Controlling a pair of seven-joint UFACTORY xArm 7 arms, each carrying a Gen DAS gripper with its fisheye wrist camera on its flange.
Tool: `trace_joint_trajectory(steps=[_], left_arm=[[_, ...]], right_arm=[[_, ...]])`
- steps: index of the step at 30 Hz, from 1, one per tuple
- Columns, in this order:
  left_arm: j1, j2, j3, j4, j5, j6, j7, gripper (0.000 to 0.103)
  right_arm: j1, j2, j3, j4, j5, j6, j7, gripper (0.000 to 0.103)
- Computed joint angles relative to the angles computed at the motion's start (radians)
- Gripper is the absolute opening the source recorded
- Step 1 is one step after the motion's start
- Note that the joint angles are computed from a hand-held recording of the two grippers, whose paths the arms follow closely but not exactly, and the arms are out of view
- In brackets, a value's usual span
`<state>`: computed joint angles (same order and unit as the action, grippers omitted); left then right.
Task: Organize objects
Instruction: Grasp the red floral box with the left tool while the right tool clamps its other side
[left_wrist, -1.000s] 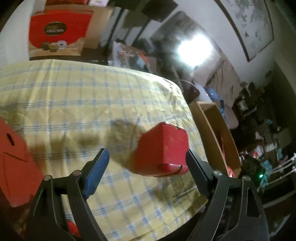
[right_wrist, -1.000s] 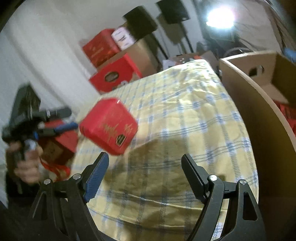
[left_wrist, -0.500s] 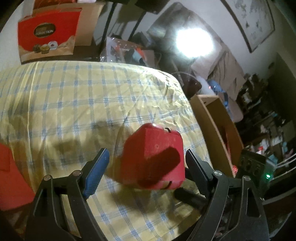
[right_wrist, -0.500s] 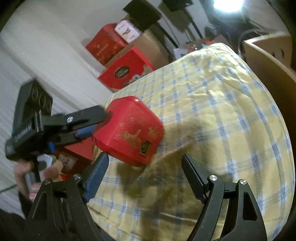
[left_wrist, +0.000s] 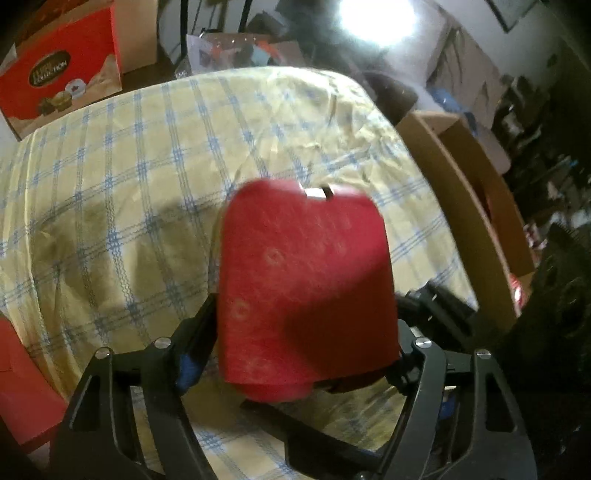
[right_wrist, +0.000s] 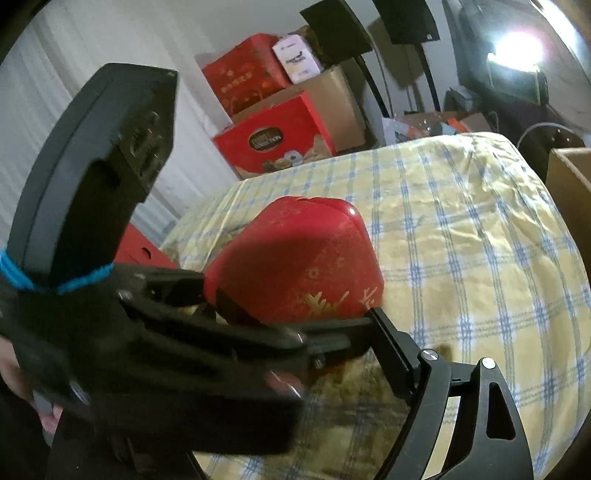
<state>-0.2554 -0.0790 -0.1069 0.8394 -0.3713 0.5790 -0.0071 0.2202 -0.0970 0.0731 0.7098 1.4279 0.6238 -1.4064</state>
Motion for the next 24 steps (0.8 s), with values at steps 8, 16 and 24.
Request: trace_joint_trajectory(steps=[8,16,24], left_arm=[[-0.001,-0.028,0.005,-0.004,0.023,0.027,0.008,0.069],[0.018,-0.052,0.047,0.008,-0.189,0.067,0.132,0.069],[0.037,0.005,0.026,0.079,-0.076,0.100,0.043,0.070]], right_arm=[[-0.011,0.014,-0.005,0.008,-0.012,0.019,-0.034,0.080],[-0.034,-0.013,-0.019,-0.020,-0.016,0.023,-0.051,0.080],[0.004,-0.016,0.010,-0.014,0.031,-0.058,-0.122,0.080]])
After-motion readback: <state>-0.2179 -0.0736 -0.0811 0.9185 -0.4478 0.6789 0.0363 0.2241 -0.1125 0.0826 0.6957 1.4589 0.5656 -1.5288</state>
